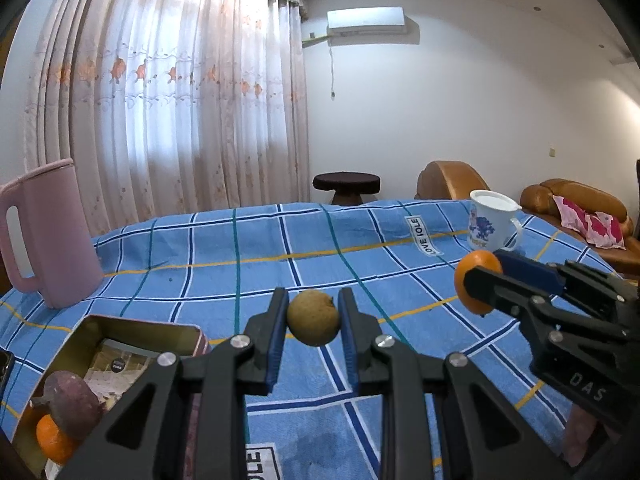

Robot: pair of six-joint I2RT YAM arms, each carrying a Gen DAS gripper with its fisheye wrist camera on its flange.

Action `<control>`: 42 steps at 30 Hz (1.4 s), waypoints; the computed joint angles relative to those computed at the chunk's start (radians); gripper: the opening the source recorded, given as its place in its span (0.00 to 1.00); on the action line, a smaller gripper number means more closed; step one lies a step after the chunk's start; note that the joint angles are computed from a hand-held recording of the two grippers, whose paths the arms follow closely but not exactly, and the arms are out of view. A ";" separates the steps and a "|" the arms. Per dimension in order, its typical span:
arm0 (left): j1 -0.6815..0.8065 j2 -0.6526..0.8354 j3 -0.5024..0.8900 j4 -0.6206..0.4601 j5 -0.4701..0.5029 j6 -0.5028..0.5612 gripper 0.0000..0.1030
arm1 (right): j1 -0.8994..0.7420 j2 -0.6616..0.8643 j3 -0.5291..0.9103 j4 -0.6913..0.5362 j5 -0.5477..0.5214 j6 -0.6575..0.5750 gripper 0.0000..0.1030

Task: Organize fruits
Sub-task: 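Lift the orange and small round fruit and carry both over the tin box, then open both grippers to drop the orange and round fruit into the tin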

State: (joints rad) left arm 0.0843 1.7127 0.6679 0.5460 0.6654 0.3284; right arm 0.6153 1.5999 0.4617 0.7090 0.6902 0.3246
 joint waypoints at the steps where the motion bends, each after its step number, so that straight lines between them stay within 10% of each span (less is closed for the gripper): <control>1: 0.004 -0.002 0.001 -0.012 0.003 0.007 0.26 | 0.001 0.002 0.006 -0.009 -0.003 0.004 0.33; 17: 0.360 0.027 0.188 -0.374 0.143 0.200 0.26 | 0.100 0.187 0.364 -0.180 -0.250 0.001 0.33; 42: 0.462 0.248 0.372 -0.525 0.090 0.300 0.27 | 0.161 0.501 0.789 -0.477 -0.395 0.025 0.34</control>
